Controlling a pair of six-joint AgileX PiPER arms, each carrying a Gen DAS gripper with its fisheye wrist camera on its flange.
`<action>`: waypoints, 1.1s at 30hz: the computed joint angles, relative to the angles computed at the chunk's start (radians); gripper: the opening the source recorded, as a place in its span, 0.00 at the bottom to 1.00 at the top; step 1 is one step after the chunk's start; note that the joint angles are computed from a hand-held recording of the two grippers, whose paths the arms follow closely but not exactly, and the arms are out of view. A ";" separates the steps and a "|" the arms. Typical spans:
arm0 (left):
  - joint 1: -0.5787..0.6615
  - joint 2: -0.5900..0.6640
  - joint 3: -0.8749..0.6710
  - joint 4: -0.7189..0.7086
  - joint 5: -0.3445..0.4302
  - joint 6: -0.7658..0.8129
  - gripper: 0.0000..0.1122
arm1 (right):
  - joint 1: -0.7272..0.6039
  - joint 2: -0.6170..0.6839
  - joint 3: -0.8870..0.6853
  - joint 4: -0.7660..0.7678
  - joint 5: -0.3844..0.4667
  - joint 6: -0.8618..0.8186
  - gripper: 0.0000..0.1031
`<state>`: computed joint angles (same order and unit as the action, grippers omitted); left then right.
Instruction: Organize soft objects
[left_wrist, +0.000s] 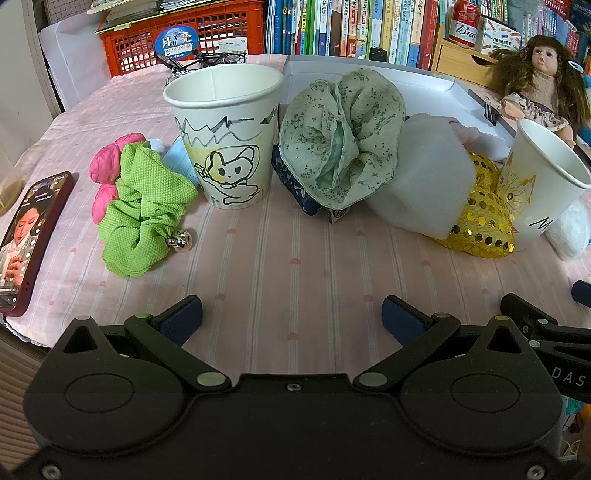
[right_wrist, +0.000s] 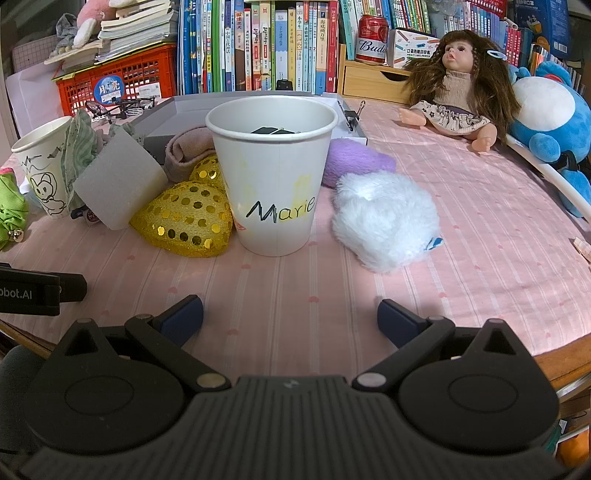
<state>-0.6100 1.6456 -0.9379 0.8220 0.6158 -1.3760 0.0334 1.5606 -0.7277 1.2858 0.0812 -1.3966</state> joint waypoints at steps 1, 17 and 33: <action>0.000 0.000 0.000 0.000 0.000 0.000 0.92 | -0.001 0.000 -0.001 0.000 0.000 0.000 1.00; 0.000 0.000 0.000 0.001 0.001 -0.001 0.92 | 0.000 0.000 -0.002 -0.034 0.001 0.034 1.00; -0.001 0.000 0.000 0.002 0.001 -0.002 0.92 | -0.001 0.000 -0.003 -0.036 0.002 0.034 1.00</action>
<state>-0.6108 1.6460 -0.9378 0.8243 0.6170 -1.3778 0.0321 1.5609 -0.7305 1.2501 0.0833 -1.3628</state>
